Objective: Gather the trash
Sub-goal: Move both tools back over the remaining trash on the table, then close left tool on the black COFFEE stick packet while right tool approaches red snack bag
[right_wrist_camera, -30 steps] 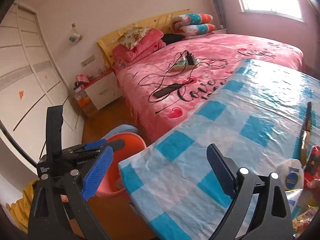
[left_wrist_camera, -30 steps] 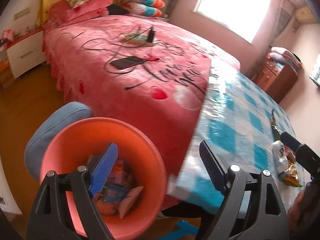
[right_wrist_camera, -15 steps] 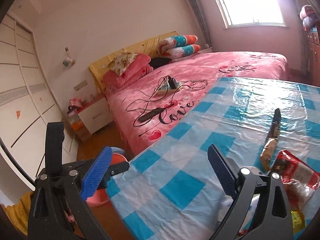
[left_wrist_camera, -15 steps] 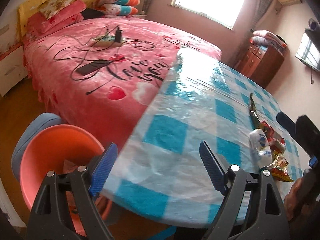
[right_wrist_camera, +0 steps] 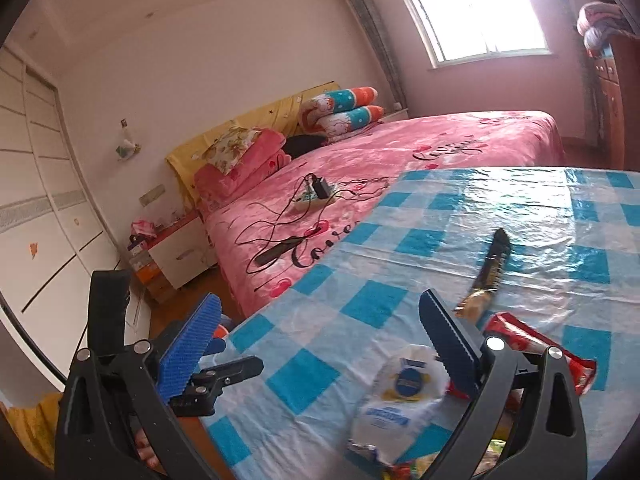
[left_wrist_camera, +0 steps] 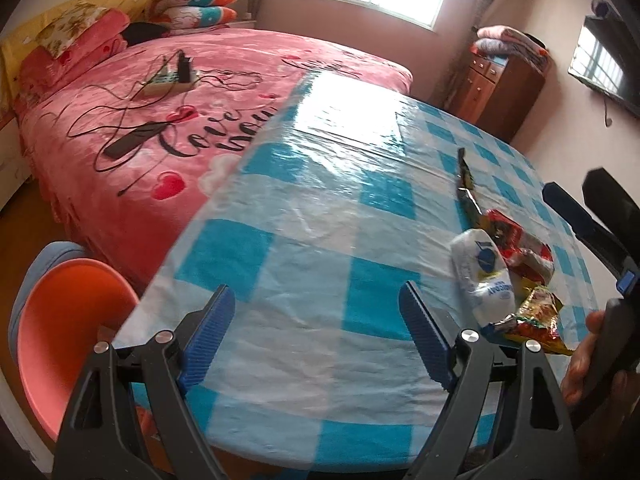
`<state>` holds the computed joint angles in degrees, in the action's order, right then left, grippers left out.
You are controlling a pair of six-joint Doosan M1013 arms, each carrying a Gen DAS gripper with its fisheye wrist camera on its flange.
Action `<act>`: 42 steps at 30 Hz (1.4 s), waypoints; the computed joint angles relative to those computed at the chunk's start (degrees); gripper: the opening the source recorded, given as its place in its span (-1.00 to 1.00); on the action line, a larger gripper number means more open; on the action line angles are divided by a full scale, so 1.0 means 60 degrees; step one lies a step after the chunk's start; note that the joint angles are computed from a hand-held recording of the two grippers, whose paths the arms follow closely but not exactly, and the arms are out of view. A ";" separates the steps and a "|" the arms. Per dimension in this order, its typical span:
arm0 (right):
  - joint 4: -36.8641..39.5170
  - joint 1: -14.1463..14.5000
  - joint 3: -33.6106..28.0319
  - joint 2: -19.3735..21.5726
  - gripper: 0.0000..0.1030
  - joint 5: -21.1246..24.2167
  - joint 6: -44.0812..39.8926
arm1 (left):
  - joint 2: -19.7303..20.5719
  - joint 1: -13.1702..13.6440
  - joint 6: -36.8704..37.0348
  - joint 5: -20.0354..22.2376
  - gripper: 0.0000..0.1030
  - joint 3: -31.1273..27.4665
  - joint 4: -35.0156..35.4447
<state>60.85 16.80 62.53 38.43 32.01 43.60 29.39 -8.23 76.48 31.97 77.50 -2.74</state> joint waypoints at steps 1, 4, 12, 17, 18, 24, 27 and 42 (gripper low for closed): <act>0.0095 -0.0046 0.0017 -0.0009 0.90 0.0028 -0.0030 | 0.0010 -0.0025 0.0031 0.0009 0.64 -0.0019 -0.0003; 0.0204 -0.0148 0.0027 -0.0007 0.90 0.0187 -0.0024 | 0.0056 -0.0115 0.0178 0.0079 0.64 -0.0112 -0.0051; -0.0354 -0.0353 -0.0147 0.0090 0.90 0.0480 0.0917 | 0.0143 -0.0324 0.0544 0.0258 0.64 -0.0352 -0.0162; -0.0607 -0.0548 -0.0163 0.0088 0.90 0.0444 0.1418 | 0.0205 -0.0439 0.0864 0.0426 0.64 -0.0491 -0.0364; -0.0617 -0.0597 -0.0155 0.0083 0.90 0.0442 0.1515 | 0.0215 -0.0473 0.0951 0.0455 0.64 -0.0520 -0.0399; -0.0920 -0.0915 -0.0109 0.0064 0.90 0.0232 0.2145 | 0.0274 -0.0619 0.1523 0.0655 0.64 -0.0656 -0.0811; -0.1092 -0.1066 -0.0205 0.0142 0.90 0.0362 0.2595 | 0.0329 -0.0713 0.1979 0.0827 0.64 -0.0756 -0.1117; -0.1798 -0.1427 -0.0749 0.0556 0.89 0.1519 0.3355 | 0.1020 -0.1067 0.1933 0.1767 0.64 -0.2068 -0.0632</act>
<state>50.06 8.24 58.04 41.77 41.12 63.73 35.51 -14.63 88.07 42.57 65.09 -6.53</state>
